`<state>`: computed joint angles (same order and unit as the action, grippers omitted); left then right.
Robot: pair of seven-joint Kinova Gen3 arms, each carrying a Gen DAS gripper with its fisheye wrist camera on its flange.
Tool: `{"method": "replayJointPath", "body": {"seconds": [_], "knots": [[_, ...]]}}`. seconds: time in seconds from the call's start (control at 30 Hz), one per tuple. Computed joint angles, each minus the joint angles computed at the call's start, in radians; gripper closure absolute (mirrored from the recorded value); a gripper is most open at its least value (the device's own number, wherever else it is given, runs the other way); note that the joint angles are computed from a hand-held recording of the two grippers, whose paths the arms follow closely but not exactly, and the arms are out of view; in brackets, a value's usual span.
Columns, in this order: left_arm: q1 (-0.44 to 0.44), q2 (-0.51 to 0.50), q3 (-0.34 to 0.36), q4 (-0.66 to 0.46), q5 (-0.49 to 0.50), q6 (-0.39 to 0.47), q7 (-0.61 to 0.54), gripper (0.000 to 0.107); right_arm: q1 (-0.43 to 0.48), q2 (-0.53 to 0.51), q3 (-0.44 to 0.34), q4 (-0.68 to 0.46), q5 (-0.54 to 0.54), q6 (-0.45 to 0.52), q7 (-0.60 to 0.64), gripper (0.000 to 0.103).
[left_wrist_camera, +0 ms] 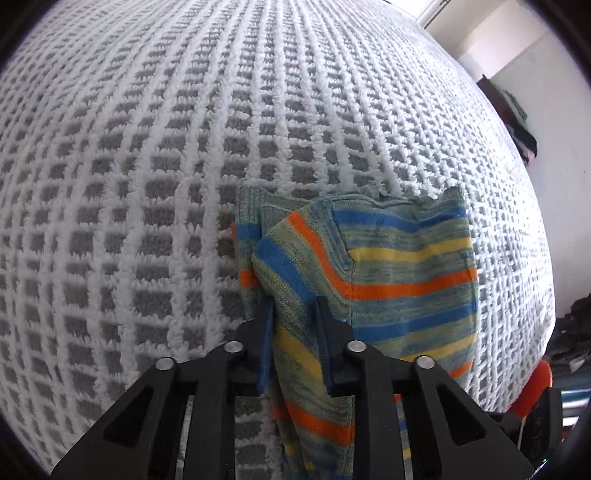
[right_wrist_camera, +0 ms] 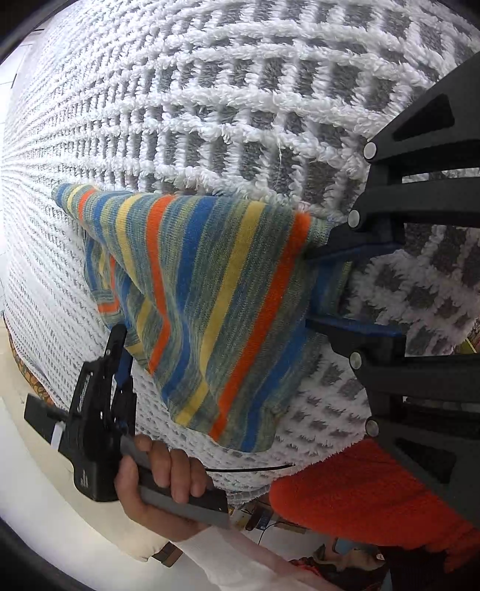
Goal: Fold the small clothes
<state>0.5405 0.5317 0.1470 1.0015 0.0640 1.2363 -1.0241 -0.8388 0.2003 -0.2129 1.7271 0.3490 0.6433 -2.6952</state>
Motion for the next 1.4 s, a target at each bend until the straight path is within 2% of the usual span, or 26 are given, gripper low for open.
{"method": "replayJointPath", "body": {"seconds": [0.17, 0.3, 0.4, 0.53, 0.67, 0.77, 0.8, 0.83, 0.9, 0.97, 1.03, 1.1, 1.13, 1.2, 1.3, 1.4], "knots": [[0.037, 0.011, -0.020, -0.043, -0.054, 0.010, 0.000, 0.101, 0.009, -0.008, 0.000, 0.014, -0.010, -0.019, 0.005, 0.074], [0.011, -0.027, -0.031, 0.032, -0.043, -0.074, 0.062, 0.101, -0.004, -0.007, 0.001, 0.009, 0.012, -0.009, -0.010, 0.074], [0.014, -0.006, -0.028, 0.038, -0.056, -0.068, 0.085, 0.100, -0.016, 0.005, 0.001, -0.008, 0.028, 0.010, -0.019, 0.074], [0.040, -0.019, -0.031, 0.036, -0.088, -0.043, 0.125, 0.083, -0.025, 0.020, -0.002, -0.039, 0.024, 0.048, -0.005, 0.074], [0.123, -0.117, -0.068, 0.076, -0.227, -0.051, 0.208, 0.078, -0.019, -0.024, 0.020, -0.085, -0.047, 0.093, 0.047, 0.073], [0.112, -0.188, -0.013, 0.131, -0.215, -0.146, 0.181, 0.079, 0.100, -0.052, -0.034, -0.155, -0.138, 0.111, 0.169, 0.072], [0.103, -0.192, 0.010, 0.131, -0.190, -0.163, 0.145, 0.079, 0.146, -0.038, -0.053, -0.201, -0.171, 0.140, 0.210, 0.069], [0.095, -0.188, 0.033, 0.127, -0.164, -0.168, 0.105, 0.079, 0.193, -0.014, -0.069, -0.247, -0.203, 0.162, 0.251, 0.062], [0.102, -0.147, 0.062, 0.085, -0.137, -0.135, 0.048, 0.083, 0.285, 0.057, -0.107, -0.340, -0.256, 0.200, 0.332, 0.056], [0.142, -0.113, 0.048, 0.072, -0.148, -0.087, 0.042, 0.092, 0.360, 0.138, -0.141, -0.433, -0.278, 0.219, 0.413, 0.056], [0.158, -0.104, 0.031, 0.122, -0.141, -0.080, 0.077, 0.094, 0.368, 0.214, -0.102, -0.513, -0.335, 0.229, 0.495, 0.056], [0.145, -0.128, 0.023, 0.214, -0.106, -0.127, 0.119, 0.096, 0.341, 0.291, -0.029, -0.581, -0.382, 0.259, 0.530, 0.056], [0.143, -0.150, 0.010, 0.260, -0.078, -0.163, 0.137, 0.098, 0.322, 0.326, 0.018, -0.614, -0.406, 0.297, 0.523, 0.059], [0.104, -0.190, 0.031, 0.340, -0.040, -0.242, 0.163, 0.099, 0.283, 0.368, 0.086, -0.644, -0.428, 0.342, 0.496, 0.070], [0.097, -0.217, 0.042, 0.359, -0.045, -0.260, 0.189, 0.099, 0.227, 0.339, 0.119, -0.617, -0.365, 0.314, 0.461, 0.070], [0.100, -0.277, 0.050, 0.386, -0.083, -0.253, 0.199, 0.084, 0.180, 0.244, 0.120, -0.517, -0.308, 0.224, 0.419, 0.070]]}}
